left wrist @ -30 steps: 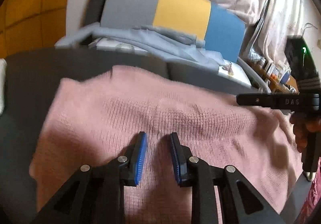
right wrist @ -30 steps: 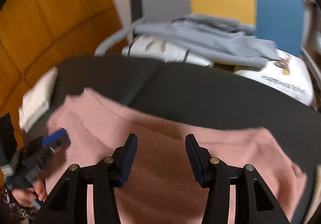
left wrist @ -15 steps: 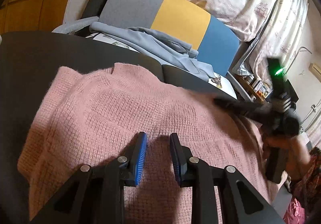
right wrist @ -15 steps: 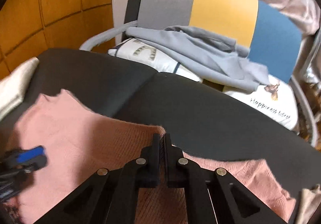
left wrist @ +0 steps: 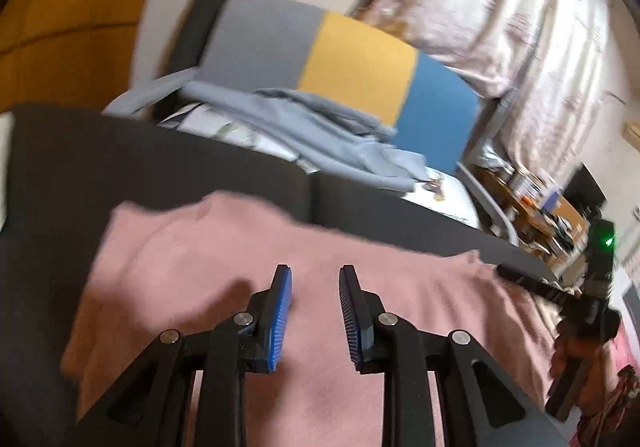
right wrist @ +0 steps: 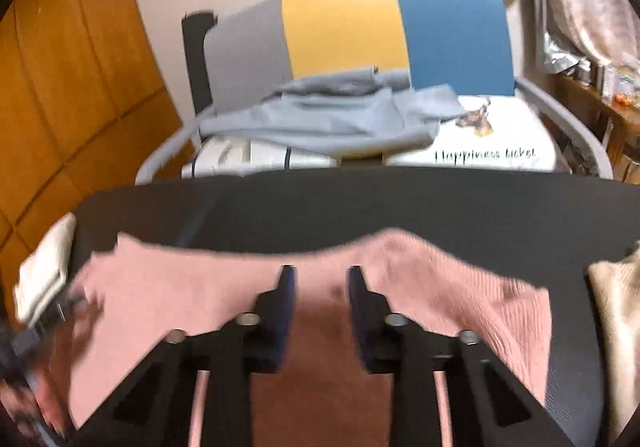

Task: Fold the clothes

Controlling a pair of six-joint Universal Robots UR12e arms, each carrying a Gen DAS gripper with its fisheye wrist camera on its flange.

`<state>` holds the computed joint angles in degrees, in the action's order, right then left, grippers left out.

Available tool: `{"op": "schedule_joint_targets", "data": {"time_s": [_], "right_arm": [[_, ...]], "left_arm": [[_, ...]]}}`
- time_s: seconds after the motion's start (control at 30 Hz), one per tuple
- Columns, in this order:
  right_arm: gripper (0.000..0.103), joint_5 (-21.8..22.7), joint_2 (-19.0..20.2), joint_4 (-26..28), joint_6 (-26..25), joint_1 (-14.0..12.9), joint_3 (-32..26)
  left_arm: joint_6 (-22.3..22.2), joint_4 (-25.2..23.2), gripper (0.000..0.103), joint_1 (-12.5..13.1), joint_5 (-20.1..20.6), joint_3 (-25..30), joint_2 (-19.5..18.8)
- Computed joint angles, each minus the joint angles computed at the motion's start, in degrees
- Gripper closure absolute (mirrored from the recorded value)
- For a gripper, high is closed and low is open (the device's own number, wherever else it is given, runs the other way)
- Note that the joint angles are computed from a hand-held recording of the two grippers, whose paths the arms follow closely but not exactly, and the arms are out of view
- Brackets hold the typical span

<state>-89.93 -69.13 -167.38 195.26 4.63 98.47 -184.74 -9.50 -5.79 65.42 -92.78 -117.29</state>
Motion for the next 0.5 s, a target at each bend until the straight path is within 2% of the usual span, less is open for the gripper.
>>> {"op": "schedule_joint_targets", "data": {"time_s": [0.07, 0.13, 0.17, 0.2, 0.23, 0.3, 0.33, 0.37, 0.43, 0.5], "right_arm": [[0.079, 2.2, 0.0, 0.7, -1.2, -0.3, 0.4], [0.079, 5.4, 0.8, 2.2, -2.1, -0.5, -0.6], [0.079, 6.0, 1.5, 4.2, -2.6, -0.4, -1.6], [0.079, 6.0, 2.3, 5.6, -2.8, -0.3, -2.5], [0.08, 5.6, 3.0, 6.2, -2.7, -0.5, -3.3], [0.08, 1.7, 3.7, 5.7, 0.2, -0.4, -3.6], [0.076, -0.3, 4.1, 5.5, 1.7, -0.4, -3.7], [0.068, -1.7, 4.3, 6.2, 3.8, -0.5, -3.8], [0.067, 0.0, 4.4, 3.8, 6.2, -1.3, -3.0], [0.066, -1.0, 4.3, 4.4, 5.6, -1.0, -3.2]], "left_arm": [[3.8, -1.7, 0.078, -1.3, 1.1, 2.3, -1.3], [9.3, -7.5, 0.078, -3.1, 7.4, 5.1, -2.7], [10.6, -10.6, 0.078, -3.5, 9.7, 6.2, -3.4], [9.9, -11.4, 0.078, -3.4, 9.5, 6.3, -4.1], [7.8, -9.8, 0.078, -2.6, 7.0, 5.6, -3.9], [5.0, -8.1, 0.077, -1.9, 5.0, 4.7, -4.0], [4.7, -7.6, 0.077, -1.8, 4.4, 4.5, -4.0], [4.9, -7.3, 0.077, -2.0, 5.0, 4.4, -4.0], [5.8, -6.9, 0.077, -2.5, 6.9, 4.3, -4.0], [6.7, -6.6, 0.077, -2.9, 8.5, 4.3, -4.0]]}}
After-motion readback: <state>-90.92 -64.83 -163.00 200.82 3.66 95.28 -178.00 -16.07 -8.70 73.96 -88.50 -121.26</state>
